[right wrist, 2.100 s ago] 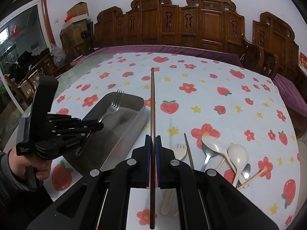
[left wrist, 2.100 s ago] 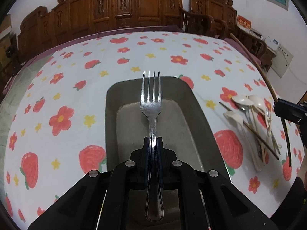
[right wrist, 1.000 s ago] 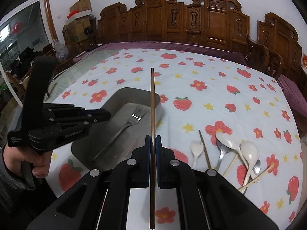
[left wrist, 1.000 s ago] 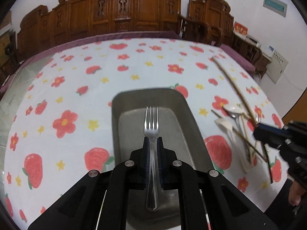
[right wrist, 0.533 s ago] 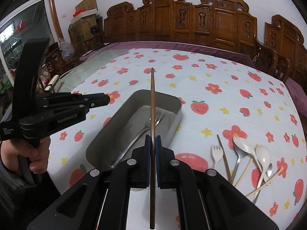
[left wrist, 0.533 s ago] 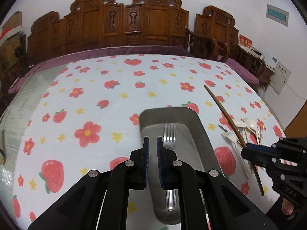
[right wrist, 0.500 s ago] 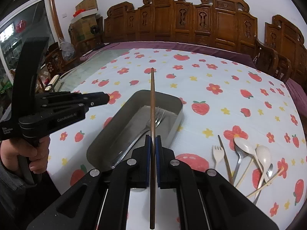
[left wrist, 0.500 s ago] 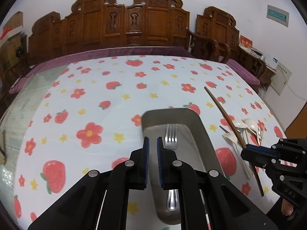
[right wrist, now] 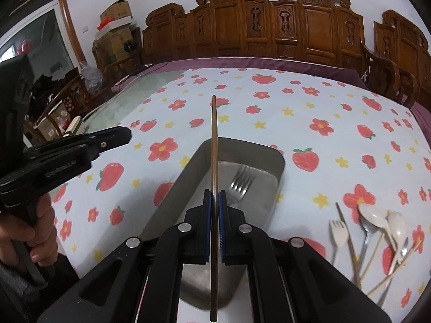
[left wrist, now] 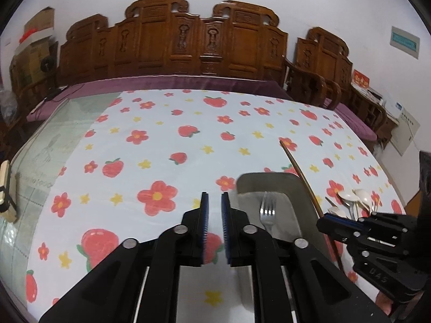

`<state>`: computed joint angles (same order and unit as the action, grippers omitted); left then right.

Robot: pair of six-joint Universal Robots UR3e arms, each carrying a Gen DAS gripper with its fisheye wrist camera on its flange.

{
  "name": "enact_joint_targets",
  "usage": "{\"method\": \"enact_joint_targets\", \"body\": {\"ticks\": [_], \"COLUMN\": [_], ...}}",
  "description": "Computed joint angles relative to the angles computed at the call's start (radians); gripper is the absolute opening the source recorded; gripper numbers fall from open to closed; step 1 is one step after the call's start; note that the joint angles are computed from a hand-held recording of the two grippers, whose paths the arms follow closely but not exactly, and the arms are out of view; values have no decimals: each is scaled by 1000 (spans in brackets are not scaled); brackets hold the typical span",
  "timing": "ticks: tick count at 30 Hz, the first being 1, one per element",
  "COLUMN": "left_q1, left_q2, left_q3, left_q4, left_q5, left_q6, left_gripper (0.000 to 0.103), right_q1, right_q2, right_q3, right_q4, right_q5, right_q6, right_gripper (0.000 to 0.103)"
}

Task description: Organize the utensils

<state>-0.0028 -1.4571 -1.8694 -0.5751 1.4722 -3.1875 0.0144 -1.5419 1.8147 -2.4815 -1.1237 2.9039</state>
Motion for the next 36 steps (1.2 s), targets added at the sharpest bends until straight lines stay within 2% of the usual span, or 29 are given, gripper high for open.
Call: {"method": "enact_joint_targets", "body": {"ticks": [1,2,4,8,13,16,20,25,27,31,36], "left_q1": [11,20,38,52,69,76,75,63,47,-1,-104], "left_q2": [3,6,7,10,17,21,21,21,23,32,23], "left_q3": [-6,-11,-16,-24,-37,-40,-39,-40,-43,-49,-34], "left_q4": [7,13,16,23,33,30,29,33,40,50,56], "left_q5": [-4,-8,-18,-11,-13,-16,-13,-8,6,41,100], "left_q6": [-5,-8,-12,-24,-31,-34,-27,-21,-21,-26,-35], "left_gripper": [28,33,34,48,56,58,61,61,61,61,61], "right_q1": [11,21,33,53,88,108,103,64,44,-3,-146], "right_q2": [20,36,72,135,180,183,176,143,128,78,-110], "right_q3": [-6,-10,-20,-23,-29,-23,-3,30,37,52,148], "right_q4": [-18,-31,-49,-105,-115,-107,-113,-107,-94,-62,15], "right_q5": [-6,-14,-19,-30,-73,-110,-107,-56,-33,6,93], "right_q6": [16,28,56,121,125,106,95,67,51,23,-96], "right_gripper": [6,6,6,6,6,6,7,8,21,22,22]}}
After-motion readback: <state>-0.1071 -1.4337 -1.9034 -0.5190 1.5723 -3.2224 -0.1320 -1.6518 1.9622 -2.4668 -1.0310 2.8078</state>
